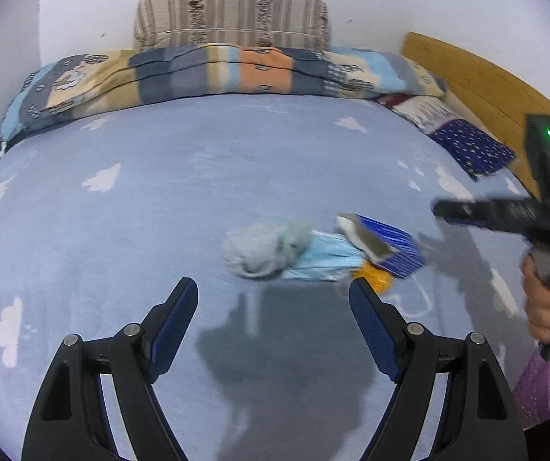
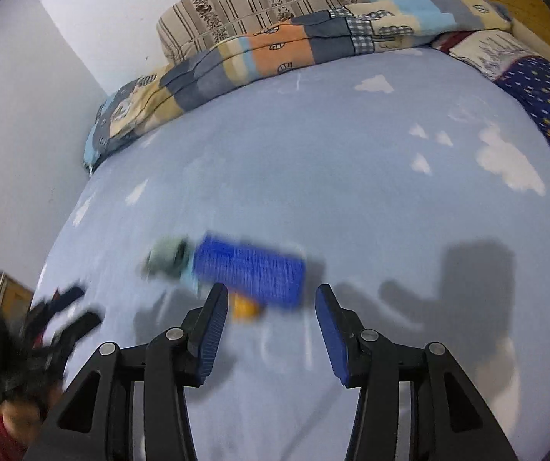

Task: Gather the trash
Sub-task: 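Grasp the blue box with the right tool while the left tool grasps the grey sock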

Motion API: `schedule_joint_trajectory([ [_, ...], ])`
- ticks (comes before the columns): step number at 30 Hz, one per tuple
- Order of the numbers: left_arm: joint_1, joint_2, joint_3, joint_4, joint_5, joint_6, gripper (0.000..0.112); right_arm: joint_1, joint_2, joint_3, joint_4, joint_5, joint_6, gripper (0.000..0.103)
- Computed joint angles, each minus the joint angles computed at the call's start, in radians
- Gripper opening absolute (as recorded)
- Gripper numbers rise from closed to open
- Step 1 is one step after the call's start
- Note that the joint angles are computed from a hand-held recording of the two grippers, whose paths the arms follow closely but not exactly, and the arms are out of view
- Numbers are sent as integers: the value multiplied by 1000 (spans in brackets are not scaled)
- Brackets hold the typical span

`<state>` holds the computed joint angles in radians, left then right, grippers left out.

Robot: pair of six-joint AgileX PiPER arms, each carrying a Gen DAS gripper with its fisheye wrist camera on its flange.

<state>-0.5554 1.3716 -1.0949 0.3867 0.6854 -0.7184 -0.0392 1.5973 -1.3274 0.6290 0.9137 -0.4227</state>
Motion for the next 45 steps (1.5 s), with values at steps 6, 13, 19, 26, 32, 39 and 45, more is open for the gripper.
schedule_joint_trajectory([
  [6,85,-16,7,-79,-40,82,80,36,250,-205,88,-20,41,50],
  [13,228,-37,33,-256,-87,211,80,45,288,-218,107,171,-54,50],
  [19,291,-42,58,-388,-120,304,80,43,53,36,152,260,-269,67],
  [26,297,65,27,-480,-161,384,80,145,-133,216,13,142,-284,67],
  [32,334,221,-39,-808,-172,673,81,33,-195,251,102,140,-235,67],
  [39,216,288,-44,-674,-165,648,59,-31,-96,243,144,40,-109,67],
  [45,127,250,-4,-456,-171,497,37,-11,27,166,134,20,-39,67],
])
